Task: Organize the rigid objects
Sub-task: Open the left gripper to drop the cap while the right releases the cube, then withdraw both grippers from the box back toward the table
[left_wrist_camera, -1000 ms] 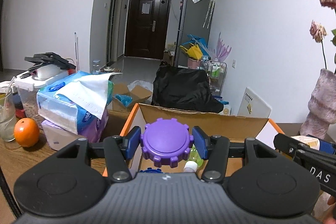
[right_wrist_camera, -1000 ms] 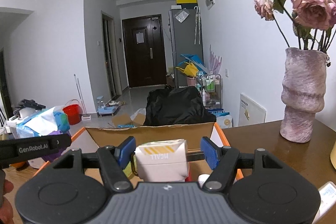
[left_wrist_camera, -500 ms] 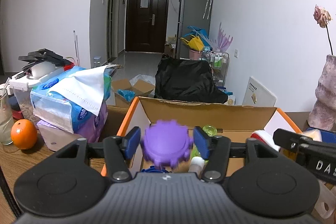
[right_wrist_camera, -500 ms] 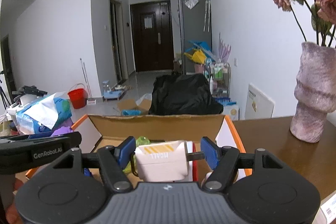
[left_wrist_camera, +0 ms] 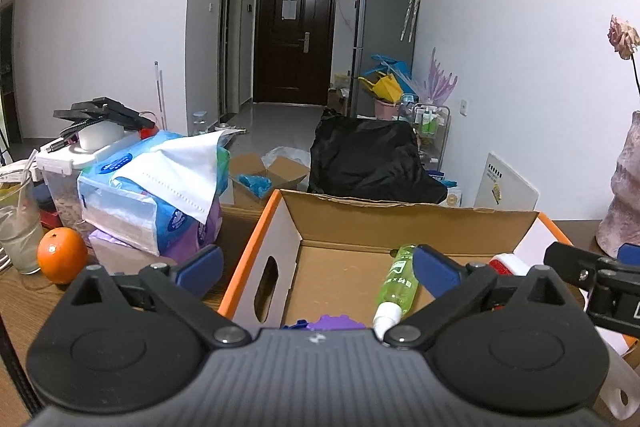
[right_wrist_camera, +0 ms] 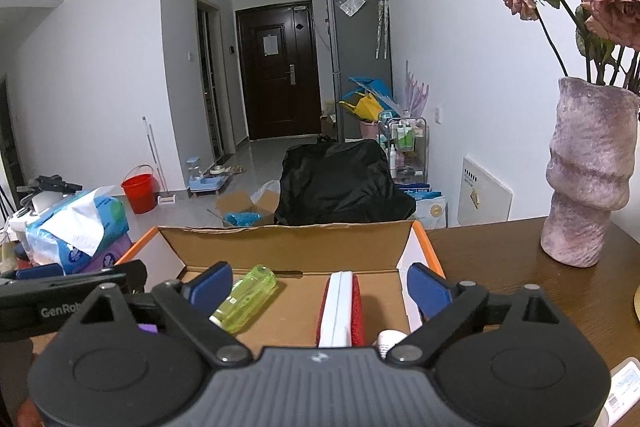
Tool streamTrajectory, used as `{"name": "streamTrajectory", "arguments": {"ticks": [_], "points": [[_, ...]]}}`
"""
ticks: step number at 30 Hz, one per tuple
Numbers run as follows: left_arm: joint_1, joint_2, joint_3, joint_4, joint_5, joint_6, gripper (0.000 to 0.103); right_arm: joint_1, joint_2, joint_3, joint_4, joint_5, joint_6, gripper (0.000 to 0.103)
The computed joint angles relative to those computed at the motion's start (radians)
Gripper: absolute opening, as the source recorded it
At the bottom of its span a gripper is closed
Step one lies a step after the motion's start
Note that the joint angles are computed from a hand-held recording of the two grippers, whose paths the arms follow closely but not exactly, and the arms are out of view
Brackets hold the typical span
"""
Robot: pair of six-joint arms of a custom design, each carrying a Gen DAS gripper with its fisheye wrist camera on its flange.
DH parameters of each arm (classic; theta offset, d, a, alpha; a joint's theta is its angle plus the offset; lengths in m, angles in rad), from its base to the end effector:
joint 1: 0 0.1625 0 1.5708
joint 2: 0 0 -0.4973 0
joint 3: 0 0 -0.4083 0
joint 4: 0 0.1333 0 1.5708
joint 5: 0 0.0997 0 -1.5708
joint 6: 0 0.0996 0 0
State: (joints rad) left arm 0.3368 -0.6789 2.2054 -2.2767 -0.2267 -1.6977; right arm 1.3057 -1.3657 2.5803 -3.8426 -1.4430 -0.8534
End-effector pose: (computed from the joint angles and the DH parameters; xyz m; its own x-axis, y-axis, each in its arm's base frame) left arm -0.3549 -0.3683 -0.0213 -0.7141 -0.2802 -0.6416 0.5123 0.4156 -0.7516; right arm 0.0417 -0.4037 0.3050 -0.7454 -0.2569 0.6151 -0.6586 0.4268 -0.6198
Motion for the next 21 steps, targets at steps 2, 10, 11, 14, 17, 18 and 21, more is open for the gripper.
{"name": "streamTrajectory", "arguments": {"ticks": [2, 10, 11, 14, 17, 18, 21], "points": [[-0.002, -0.001, -0.003, 0.017, -0.005, -0.012, 0.103, -0.003, -0.003, 0.003, -0.004, 0.006, 0.002, 0.1], [-0.011, -0.003, -0.01, 0.051, -0.01, -0.023, 0.103, -0.001, -0.009, 0.016, -0.019, 0.01, -0.01, 0.103], [-0.012, -0.004, -0.012, 0.059, -0.01, -0.029, 0.103, -0.002, -0.01, 0.018, -0.02, 0.011, -0.013, 0.103], [-0.016, -0.008, -0.017, 0.088, -0.017, -0.052, 0.103, -0.009, -0.016, 0.028, -0.032, 0.018, -0.019, 0.103], [-0.024, -0.008, -0.014, 0.088, -0.014, -0.051, 0.103, -0.018, -0.024, 0.036, -0.04, 0.027, -0.025, 0.103], [-0.028, -0.008, -0.014, 0.091, -0.014, -0.052, 0.103, -0.023, -0.027, 0.04, -0.044, 0.031, -0.029, 0.103], [-0.04, -0.009, -0.016, 0.119, -0.017, -0.072, 0.103, -0.036, -0.04, 0.048, -0.045, 0.041, -0.033, 0.103]]}}
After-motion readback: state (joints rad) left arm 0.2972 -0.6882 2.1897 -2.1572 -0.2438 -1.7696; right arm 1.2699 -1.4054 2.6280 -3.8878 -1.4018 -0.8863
